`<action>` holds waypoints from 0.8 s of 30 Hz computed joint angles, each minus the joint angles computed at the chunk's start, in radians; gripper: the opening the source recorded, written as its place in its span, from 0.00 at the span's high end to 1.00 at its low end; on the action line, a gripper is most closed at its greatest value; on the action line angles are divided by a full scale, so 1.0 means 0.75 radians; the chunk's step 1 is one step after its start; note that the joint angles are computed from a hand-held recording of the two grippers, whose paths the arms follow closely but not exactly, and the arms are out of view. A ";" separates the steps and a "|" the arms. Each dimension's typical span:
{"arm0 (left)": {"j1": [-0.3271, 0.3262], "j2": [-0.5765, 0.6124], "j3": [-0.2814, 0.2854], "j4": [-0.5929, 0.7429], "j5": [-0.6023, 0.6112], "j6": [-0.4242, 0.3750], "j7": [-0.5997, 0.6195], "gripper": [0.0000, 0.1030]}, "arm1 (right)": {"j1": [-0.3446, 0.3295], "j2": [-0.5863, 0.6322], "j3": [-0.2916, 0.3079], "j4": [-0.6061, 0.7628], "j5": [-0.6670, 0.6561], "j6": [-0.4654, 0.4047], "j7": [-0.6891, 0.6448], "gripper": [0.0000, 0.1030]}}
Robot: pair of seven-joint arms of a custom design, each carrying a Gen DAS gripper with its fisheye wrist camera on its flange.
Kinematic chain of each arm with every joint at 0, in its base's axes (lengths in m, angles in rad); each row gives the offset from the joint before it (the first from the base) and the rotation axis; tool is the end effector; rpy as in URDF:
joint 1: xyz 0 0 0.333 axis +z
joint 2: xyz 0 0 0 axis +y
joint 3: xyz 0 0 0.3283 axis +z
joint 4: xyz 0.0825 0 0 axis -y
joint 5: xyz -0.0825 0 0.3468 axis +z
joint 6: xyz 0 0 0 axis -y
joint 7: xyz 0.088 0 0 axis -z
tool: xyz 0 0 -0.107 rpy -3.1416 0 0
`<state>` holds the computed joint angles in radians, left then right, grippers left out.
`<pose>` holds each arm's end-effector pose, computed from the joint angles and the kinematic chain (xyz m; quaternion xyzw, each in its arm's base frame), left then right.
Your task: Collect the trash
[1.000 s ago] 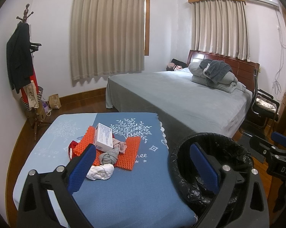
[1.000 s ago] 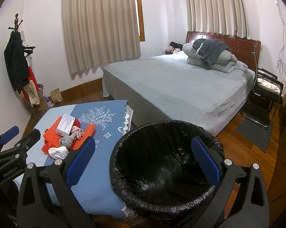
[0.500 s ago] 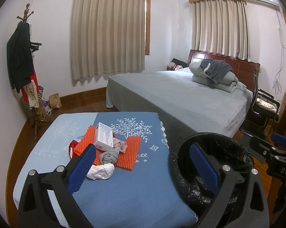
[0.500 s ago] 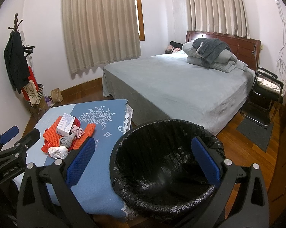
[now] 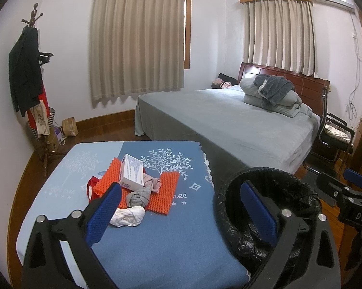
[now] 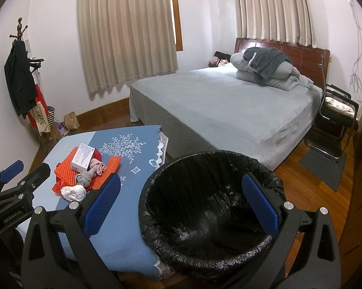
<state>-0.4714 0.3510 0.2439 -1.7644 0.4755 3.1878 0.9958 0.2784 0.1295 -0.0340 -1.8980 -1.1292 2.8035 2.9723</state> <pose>0.6254 -0.2145 0.5233 -0.5420 0.6658 -0.4031 0.3170 0.5692 0.1873 0.5297 -0.5528 0.6822 -0.3447 0.3320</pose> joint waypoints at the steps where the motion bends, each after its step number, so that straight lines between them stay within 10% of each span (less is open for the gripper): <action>1: 0.000 0.000 0.000 0.000 0.000 0.000 0.000 0.06 | 0.000 0.000 0.000 0.000 -0.001 -0.001 0.001 0.05; 17: -0.003 0.006 0.014 0.006 0.005 -0.007 -0.023 0.06 | 0.014 0.039 -0.013 0.038 0.024 0.021 -0.019 0.05; 24: -0.113 0.066 0.224 0.032 0.046 0.017 -0.127 0.06 | 0.058 0.178 -0.056 0.183 -0.007 0.082 0.012 0.05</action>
